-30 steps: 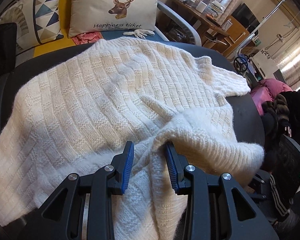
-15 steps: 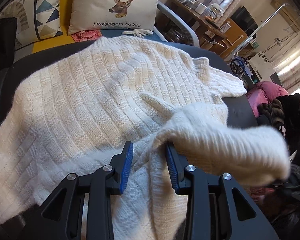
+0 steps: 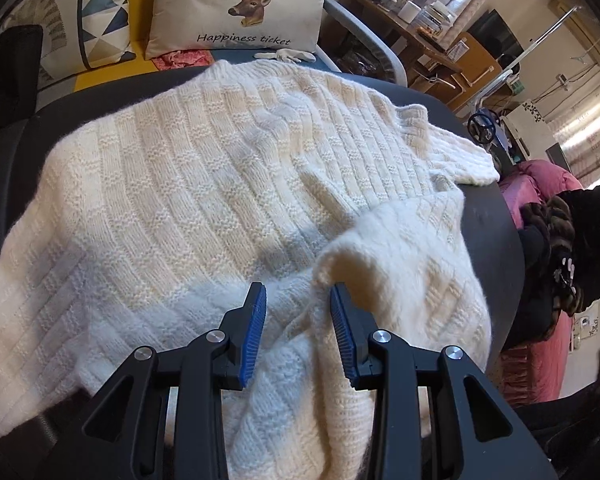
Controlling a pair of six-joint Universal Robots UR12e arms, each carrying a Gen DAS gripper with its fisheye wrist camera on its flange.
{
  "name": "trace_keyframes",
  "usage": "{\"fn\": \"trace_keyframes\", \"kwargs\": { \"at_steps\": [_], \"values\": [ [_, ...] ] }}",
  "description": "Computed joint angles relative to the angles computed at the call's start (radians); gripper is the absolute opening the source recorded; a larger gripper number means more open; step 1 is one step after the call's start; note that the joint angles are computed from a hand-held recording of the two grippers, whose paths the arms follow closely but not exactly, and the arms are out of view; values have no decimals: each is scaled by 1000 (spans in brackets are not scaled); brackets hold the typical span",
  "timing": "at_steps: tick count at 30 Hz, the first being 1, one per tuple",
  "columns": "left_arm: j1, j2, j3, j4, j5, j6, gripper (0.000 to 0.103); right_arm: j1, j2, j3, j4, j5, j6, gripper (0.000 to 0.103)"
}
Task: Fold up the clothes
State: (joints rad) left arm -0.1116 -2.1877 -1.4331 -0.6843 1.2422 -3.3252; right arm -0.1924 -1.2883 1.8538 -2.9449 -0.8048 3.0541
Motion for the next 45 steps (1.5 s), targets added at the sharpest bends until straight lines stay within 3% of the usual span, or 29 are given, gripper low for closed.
{"fn": "trace_keyframes", "kwargs": {
  "at_steps": [2,4,7,10,13,18,19,20,21,22,29,30,32,36,39,41,42,45],
  "values": [
    [-2,0,-1,-3,2,3,36,25,15,-4,130,-91,-58,32],
    [-4,2,-3,-5,5,6,36,39,51,-17,263,-97,-79,32],
    [-3,7,-10,-3,3,5,36,45,109,-32,407,-48,-49,32],
    [-1,12,-18,-3,5,1,36,42,154,-32,461,26,-1,35],
    [2,13,-22,-4,4,-8,36,43,191,-36,434,79,85,47],
    [1,12,-24,-9,5,-17,36,65,215,-65,430,95,106,48],
    [0,13,-24,-10,4,-15,36,76,210,-71,440,64,60,48],
    [0,12,-24,-11,3,-13,36,93,198,-77,459,4,-23,45],
    [0,12,-24,-11,2,-13,36,107,187,-76,455,-56,-65,22],
    [0,12,-24,-9,2,-14,36,110,178,-69,430,-74,-64,12],
    [8,22,-44,-3,-28,-7,36,41,88,31,110,84,83,8],
    [10,24,-47,-4,-35,-4,36,27,72,43,59,108,100,4],
    [14,27,-52,-6,-52,5,36,8,42,58,-6,101,116,4],
    [20,32,-64,-2,-89,22,36,-10,-1,70,8,-22,110,0],
    [24,38,-70,7,-111,31,36,-2,-5,66,84,-196,95,4],
    [23,41,-70,8,-106,33,36,-6,7,56,179,-196,116,15],
    [23,44,-72,11,-101,32,36,-5,14,49,225,-190,132,25],
    [23,55,-83,21,-86,27,36,31,34,36,279,-242,83,25]
  ]
}}
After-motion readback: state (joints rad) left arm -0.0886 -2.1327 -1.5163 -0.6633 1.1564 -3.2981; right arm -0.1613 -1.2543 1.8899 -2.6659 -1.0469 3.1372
